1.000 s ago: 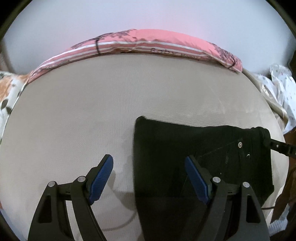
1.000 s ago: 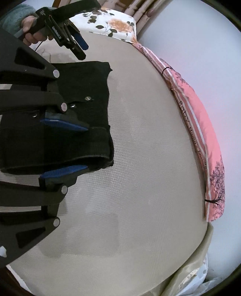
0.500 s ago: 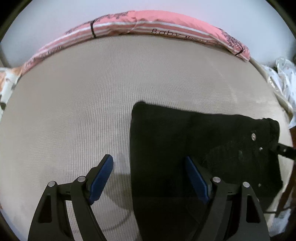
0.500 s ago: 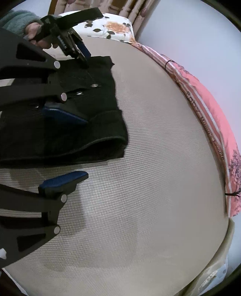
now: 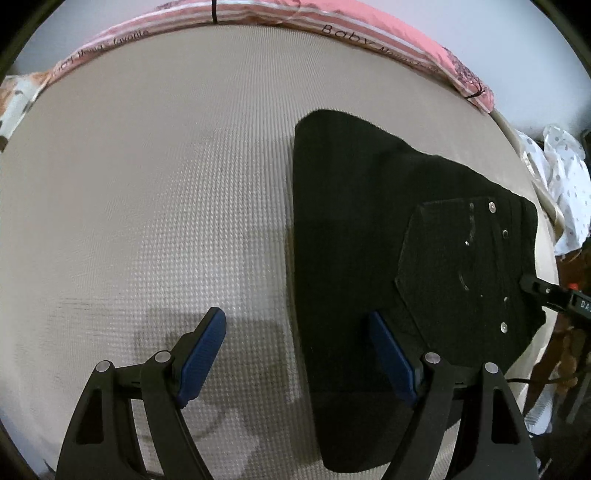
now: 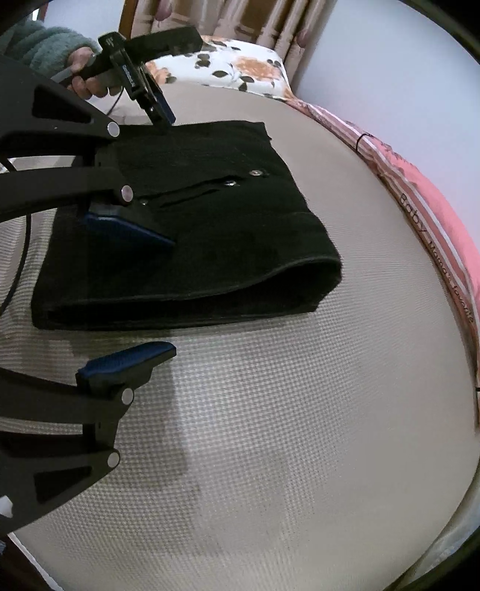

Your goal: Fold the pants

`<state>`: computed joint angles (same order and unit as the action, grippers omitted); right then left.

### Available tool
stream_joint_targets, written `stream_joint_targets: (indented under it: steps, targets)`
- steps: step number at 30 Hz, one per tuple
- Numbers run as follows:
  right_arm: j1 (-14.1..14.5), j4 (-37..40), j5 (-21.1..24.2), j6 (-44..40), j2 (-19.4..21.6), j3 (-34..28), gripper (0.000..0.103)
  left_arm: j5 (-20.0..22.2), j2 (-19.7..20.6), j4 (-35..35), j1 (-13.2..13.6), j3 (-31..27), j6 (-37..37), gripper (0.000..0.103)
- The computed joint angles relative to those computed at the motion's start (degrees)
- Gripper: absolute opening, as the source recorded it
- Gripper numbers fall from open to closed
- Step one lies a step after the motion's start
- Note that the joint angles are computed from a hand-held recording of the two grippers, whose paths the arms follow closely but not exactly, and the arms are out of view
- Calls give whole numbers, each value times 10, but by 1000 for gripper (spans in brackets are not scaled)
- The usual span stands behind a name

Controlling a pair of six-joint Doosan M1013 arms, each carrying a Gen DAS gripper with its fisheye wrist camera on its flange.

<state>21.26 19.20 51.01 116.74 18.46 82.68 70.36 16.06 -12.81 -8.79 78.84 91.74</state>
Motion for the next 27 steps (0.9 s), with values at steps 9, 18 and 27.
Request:
stream_joint_targets:
  steps: [9,18,27]
  targets:
    - [-44,233,-15,-141,-5,50,51,43,19,-117,25,-15,14,80]
    - [-57,322,-5,-224,-2,65,50,61,33,-175,38,-24,18,80]
    - [-72,421,14,-304,17,64,50,59,51,-233,46,-37,27,82]
